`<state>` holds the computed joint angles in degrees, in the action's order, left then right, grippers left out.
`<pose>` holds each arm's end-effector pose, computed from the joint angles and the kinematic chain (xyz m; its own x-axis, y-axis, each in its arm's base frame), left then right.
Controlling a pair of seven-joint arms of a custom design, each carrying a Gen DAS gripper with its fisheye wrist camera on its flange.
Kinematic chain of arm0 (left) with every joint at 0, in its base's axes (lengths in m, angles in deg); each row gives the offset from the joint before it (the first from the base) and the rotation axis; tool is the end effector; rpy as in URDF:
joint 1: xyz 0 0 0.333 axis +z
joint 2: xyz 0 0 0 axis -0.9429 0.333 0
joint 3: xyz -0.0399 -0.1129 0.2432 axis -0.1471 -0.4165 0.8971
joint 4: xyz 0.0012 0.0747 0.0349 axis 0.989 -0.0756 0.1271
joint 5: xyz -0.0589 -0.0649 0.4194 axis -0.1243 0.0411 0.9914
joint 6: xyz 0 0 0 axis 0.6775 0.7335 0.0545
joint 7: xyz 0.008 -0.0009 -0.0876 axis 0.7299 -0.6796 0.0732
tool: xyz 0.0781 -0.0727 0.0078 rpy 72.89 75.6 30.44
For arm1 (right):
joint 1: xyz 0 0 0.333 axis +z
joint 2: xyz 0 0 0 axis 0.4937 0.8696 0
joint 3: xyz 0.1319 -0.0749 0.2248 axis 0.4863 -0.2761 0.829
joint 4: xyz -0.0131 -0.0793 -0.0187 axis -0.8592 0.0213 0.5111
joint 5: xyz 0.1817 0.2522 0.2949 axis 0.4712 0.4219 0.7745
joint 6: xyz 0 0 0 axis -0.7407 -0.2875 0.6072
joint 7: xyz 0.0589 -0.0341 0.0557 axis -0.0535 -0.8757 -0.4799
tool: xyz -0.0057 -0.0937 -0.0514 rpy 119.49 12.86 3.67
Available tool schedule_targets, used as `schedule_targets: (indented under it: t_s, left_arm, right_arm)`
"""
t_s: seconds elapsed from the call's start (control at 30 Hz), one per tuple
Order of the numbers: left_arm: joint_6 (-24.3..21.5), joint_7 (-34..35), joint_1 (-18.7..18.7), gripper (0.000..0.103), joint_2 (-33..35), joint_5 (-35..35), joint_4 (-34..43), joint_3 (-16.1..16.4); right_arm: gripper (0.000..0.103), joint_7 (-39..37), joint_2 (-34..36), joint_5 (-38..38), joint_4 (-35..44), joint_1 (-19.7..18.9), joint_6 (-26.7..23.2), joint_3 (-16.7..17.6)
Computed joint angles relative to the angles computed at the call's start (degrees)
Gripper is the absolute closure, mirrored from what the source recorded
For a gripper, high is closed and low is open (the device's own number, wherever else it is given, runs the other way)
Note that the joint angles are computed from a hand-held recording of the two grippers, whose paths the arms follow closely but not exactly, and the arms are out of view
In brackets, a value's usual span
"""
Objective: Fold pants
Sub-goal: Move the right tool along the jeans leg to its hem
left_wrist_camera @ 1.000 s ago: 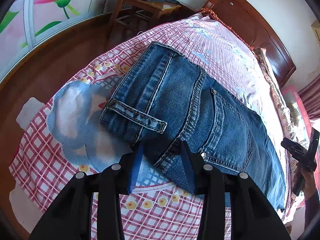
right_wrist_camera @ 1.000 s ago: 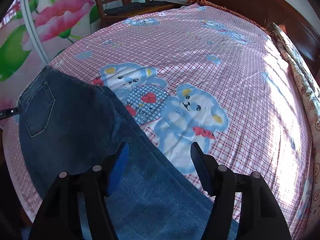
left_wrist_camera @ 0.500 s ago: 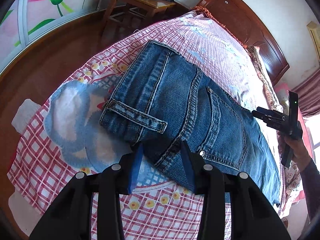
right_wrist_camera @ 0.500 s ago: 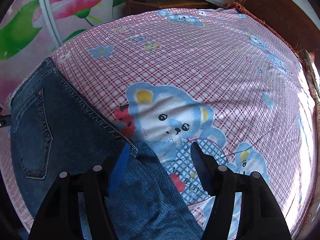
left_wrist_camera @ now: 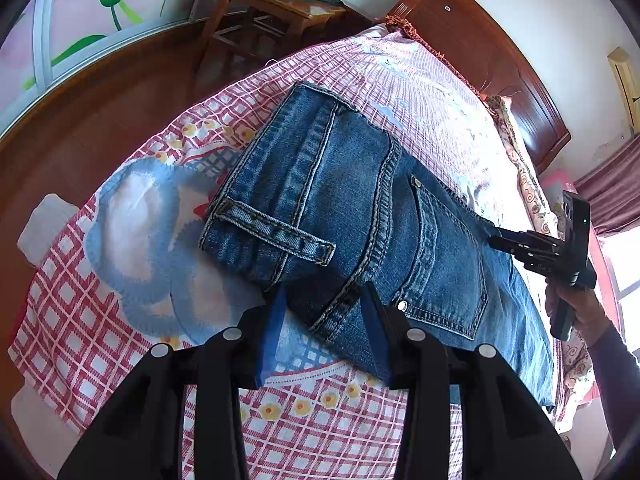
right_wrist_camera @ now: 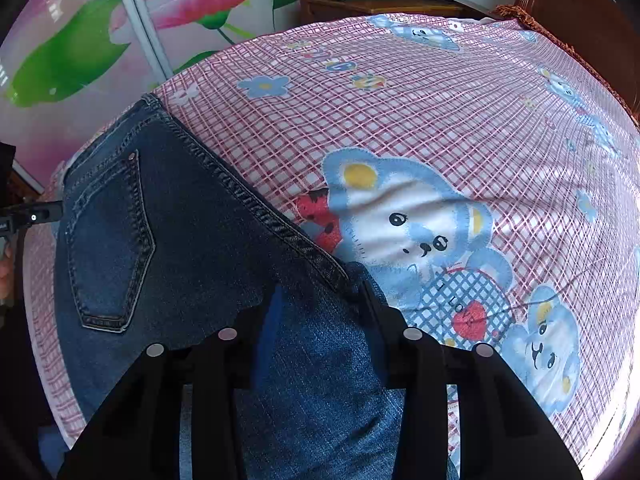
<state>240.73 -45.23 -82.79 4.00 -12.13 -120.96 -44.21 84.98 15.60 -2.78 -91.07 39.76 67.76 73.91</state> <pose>0.3704 -0.3185 0.3530 0.6090 -0.6233 0.4905 -0.4585 -0.7813 -0.4235 0.7582 0.2258 0.3720 0.9743 -0.2204 -0.0472 -0.2204 -0.8882 -0.4031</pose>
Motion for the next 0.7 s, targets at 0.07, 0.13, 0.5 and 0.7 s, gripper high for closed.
schedule_targets:
  t_s: [0.07,0.13,0.5,0.7]
  left_arm:
    - [-0.19,-0.21,-0.04,0.063,-0.08,-0.16,0.04,0.03]
    - [-1.12,-0.03,-0.18,0.064,0.14,-0.47,0.51,0.02]
    - [-7.82,-1.49,-1.84,0.07,2.23,1.54,3.17,0.28]
    - [-7.63,-3.69,-2.63,0.07,2.24,2.86,2.84,0.72]
  right_arm:
    - [0.089,-2.18,-2.97,-0.06,-5.1,0.03,3.28,0.21]
    - [0.091,-4.26,-6.59,1.42,-10.54,-0.74,7.2,0.93]
    - [0.069,-2.74,-7.68,5.7,-14.83,-1.55,15.43,1.14]
    - [0.069,0.38,-23.09,21.01,-31.57,-12.16,19.56,1.45]
